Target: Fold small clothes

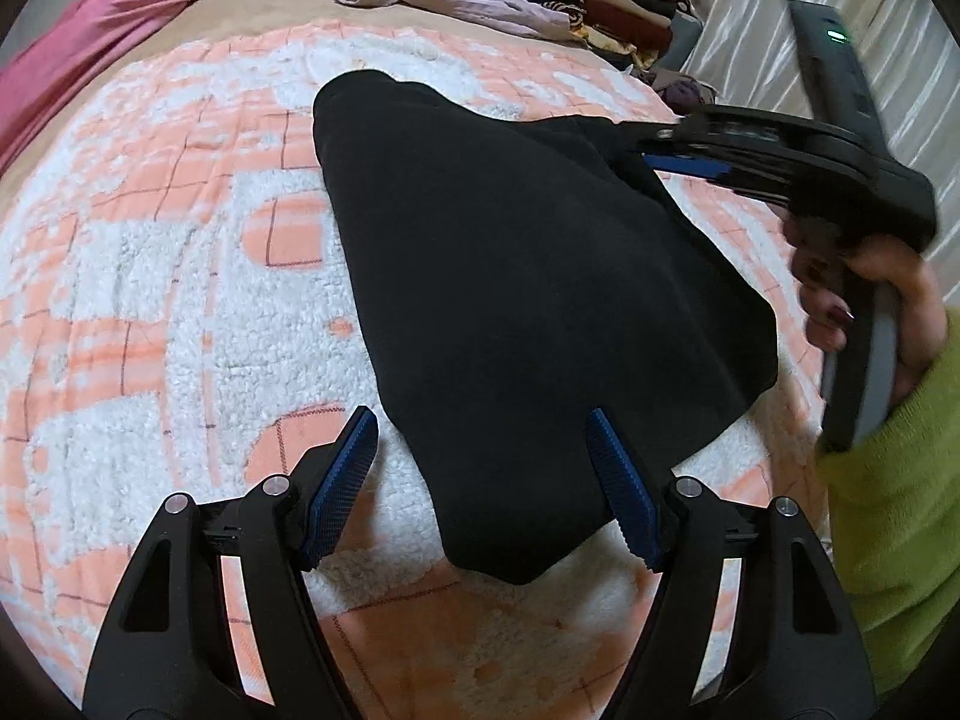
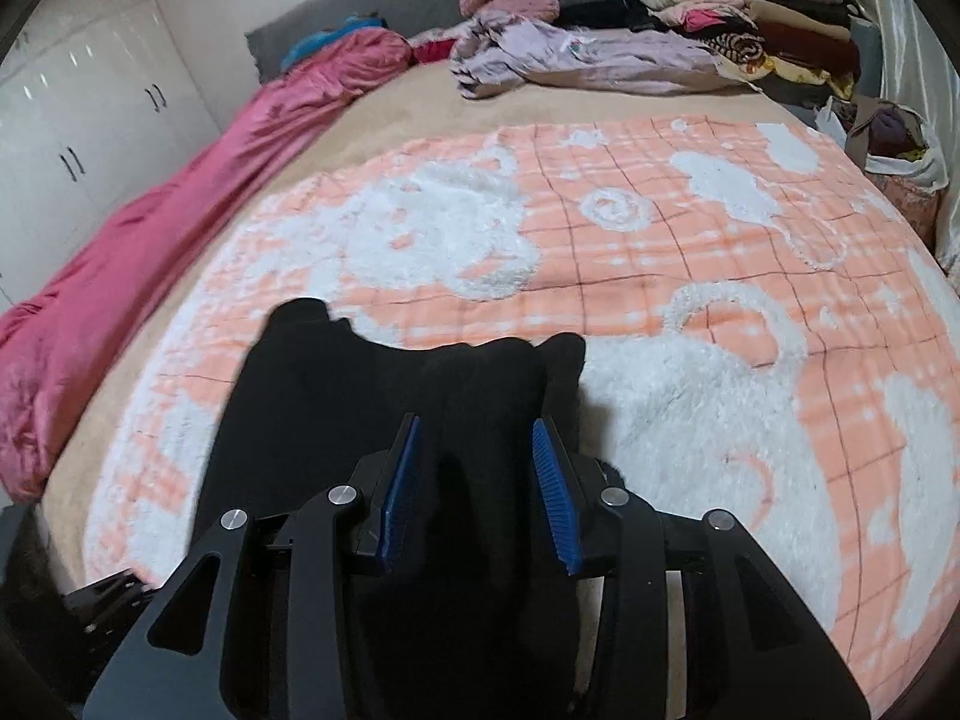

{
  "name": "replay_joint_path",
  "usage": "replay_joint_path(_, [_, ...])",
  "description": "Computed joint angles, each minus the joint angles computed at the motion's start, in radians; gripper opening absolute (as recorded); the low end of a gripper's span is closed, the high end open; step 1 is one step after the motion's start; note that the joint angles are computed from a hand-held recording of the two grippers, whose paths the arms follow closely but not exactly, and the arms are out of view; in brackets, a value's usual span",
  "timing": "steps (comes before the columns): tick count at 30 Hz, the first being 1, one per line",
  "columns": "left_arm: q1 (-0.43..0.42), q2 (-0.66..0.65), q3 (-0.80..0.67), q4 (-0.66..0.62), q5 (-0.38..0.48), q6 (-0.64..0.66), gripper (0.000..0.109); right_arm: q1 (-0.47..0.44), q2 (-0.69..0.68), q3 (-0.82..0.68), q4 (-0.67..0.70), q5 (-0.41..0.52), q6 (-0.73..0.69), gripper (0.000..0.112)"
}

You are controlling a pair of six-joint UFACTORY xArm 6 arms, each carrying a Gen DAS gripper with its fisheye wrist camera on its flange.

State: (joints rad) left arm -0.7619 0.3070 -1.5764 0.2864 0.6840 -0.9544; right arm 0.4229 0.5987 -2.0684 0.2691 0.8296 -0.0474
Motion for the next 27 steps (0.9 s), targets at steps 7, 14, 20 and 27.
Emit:
replay_joint_path(7, [0.000,-0.001,0.003,0.004,-0.003,0.001,0.065,-0.006,0.118,-0.153,0.007,0.086,0.009,0.033])
replay_joint_path(14, [-0.001,-0.001,0.001,-0.002,0.000,0.000,0.065,0.003,0.077,-0.088,0.026,0.019,-0.021,0.008])
replay_joint_path(20, [0.000,0.000,-0.007,0.001,0.012,0.004,0.065,0.023,-0.070,0.115,0.002,-0.189,-0.064,0.007])
replay_joint_path(27, [-0.002,-0.001,-0.012,0.002,0.014,0.007,0.065,0.046,-0.158,0.217,-0.299,-0.291,0.048,0.007])
